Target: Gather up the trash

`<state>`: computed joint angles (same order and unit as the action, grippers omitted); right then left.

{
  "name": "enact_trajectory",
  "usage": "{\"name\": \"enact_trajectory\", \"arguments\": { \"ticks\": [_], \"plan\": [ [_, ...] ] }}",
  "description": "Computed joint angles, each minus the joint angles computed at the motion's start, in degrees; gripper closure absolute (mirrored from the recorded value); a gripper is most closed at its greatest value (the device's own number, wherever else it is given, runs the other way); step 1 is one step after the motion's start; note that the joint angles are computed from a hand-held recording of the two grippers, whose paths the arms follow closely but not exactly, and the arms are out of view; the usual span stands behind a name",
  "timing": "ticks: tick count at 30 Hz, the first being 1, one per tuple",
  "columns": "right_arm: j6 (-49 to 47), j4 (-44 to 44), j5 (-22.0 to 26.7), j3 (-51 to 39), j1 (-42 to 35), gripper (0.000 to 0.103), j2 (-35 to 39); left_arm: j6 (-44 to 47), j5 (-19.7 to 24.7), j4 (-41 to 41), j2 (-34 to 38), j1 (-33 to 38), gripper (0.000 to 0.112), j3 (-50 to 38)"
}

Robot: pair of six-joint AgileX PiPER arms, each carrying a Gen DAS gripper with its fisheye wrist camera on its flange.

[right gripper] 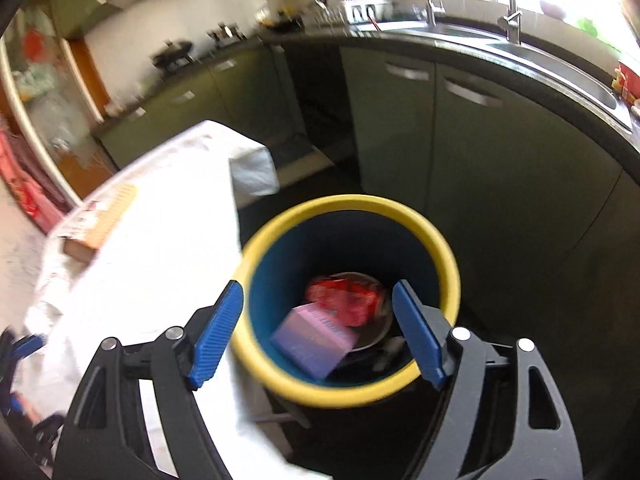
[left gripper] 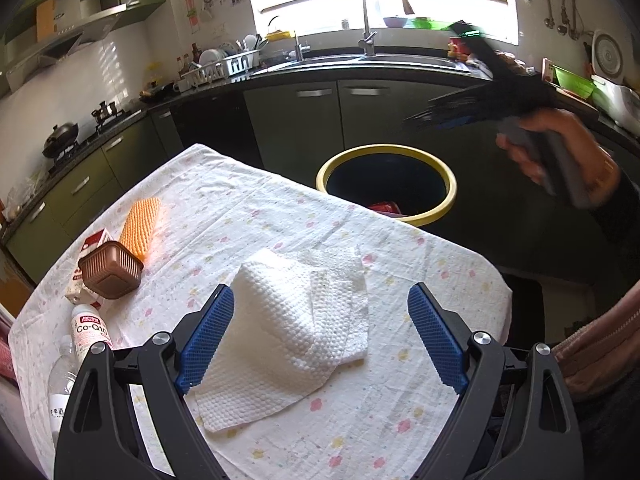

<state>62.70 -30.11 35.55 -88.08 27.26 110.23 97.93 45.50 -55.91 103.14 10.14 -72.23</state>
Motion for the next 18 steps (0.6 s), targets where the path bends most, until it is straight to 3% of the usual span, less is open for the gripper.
{"name": "enact_trajectory", "arguments": {
  "ticks": [4,9,14,18],
  "plan": [
    [14.5,-10.8,-4.0,8.1,5.4,0.029,-4.9,-3.5,-1.0,2.8,2.3,-1.2,0.025,-2.5],
    [25.5,-19.2,-3.2,11.2,9.3,0.028,-6.6,-12.4,-2.0,8.9,6.9,-2.9,0.025,-7.6],
    [28.9,-21.1,-2.4,12.4,11.1,0.027,-7.5,-20.2,-3.0,14.7,10.8,-4.3,0.031,-11.5],
    [28.6,-20.4,-2.5,13.1,11.6,0.026,-7.5,-25.2,-1.8,18.0,13.4,-4.9,0.044,-14.2]
  ]
}}
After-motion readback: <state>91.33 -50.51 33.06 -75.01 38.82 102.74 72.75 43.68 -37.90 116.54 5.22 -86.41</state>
